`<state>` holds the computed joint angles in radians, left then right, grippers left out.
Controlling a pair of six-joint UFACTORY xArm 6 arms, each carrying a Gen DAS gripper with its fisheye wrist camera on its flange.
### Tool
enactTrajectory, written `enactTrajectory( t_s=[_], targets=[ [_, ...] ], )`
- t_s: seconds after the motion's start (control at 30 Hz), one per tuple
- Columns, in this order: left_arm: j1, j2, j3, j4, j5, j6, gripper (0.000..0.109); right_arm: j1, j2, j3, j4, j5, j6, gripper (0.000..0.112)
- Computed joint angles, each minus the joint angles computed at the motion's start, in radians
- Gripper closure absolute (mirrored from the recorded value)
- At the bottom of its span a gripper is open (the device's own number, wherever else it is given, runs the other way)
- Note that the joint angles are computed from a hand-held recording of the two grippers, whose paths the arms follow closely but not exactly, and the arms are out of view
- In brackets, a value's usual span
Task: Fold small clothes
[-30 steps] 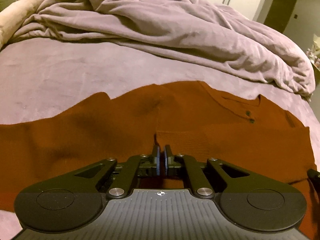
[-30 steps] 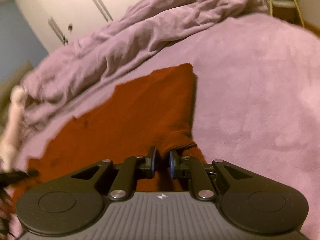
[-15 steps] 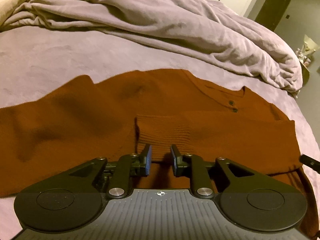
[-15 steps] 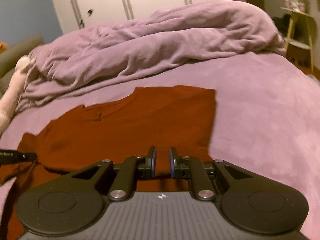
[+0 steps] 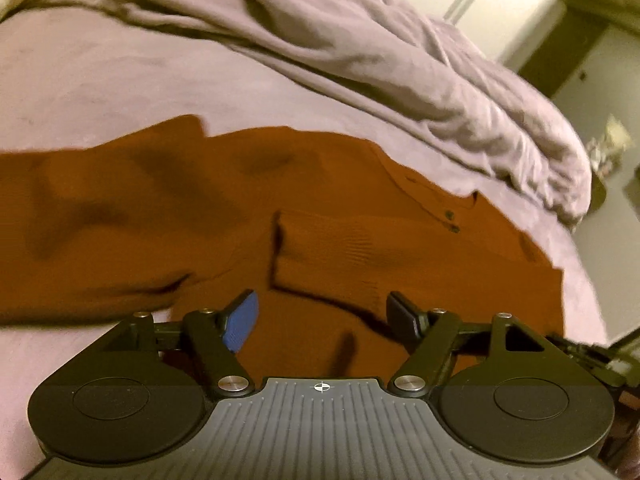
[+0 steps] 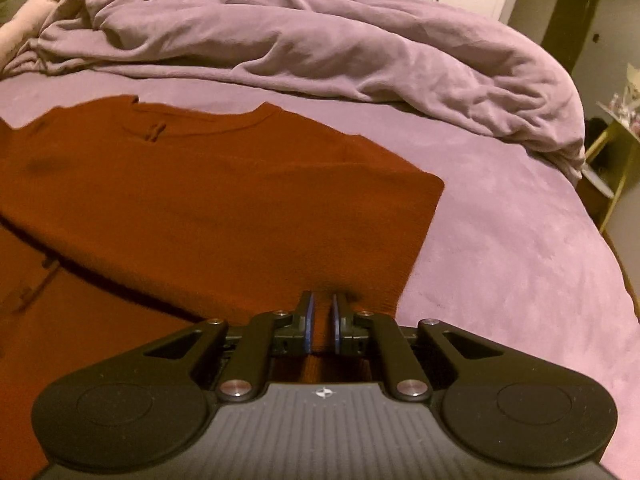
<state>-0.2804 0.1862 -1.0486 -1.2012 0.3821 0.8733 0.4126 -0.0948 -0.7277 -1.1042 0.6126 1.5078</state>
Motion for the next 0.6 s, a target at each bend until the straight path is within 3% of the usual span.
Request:
enactTrajectory(
  t_s=[0.03,0.1,0.17,0.27,0.33,0.5,0.6],
  targets=[
    [0.018,-0.022,0.02,-0.013,0.005,0.003,0.031,0.013,-0.02,0.009,0.004,0.004,0.009,0.096],
    [0.055,-0.067,0.071,-0.01,-0.032,-0.009,0.03,0.054,-0.057,0.031,-0.024,0.024,0.062,0.06],
    [0.099,-0.104,0.116,-0.044,-0.082,0.025,0.03,0.11,-0.114,0.075,-0.069,0.036,0.141,0.048],
    [0.19,-0.123,0.157,-0.016,-0.139,-0.031,0.03,0.18,-0.184,0.124,-0.097,0.049,0.242,0.048],
    [0.261,-0.117,0.164,0.037,-0.146,-0.131,0.036,0.222,-0.223,0.151,-0.109,0.055,0.318,0.048],
    [0.447,-0.092,0.125,-0.18,0.011,-0.11,0.082,0.277,-0.247,0.165,-0.084,0.09,0.377,0.048],
    [0.486,-0.089,0.117,-0.264,0.023,-0.092,0.084,0.281,-0.227,0.151,-0.044,0.096,0.369,0.048]
  ],
)
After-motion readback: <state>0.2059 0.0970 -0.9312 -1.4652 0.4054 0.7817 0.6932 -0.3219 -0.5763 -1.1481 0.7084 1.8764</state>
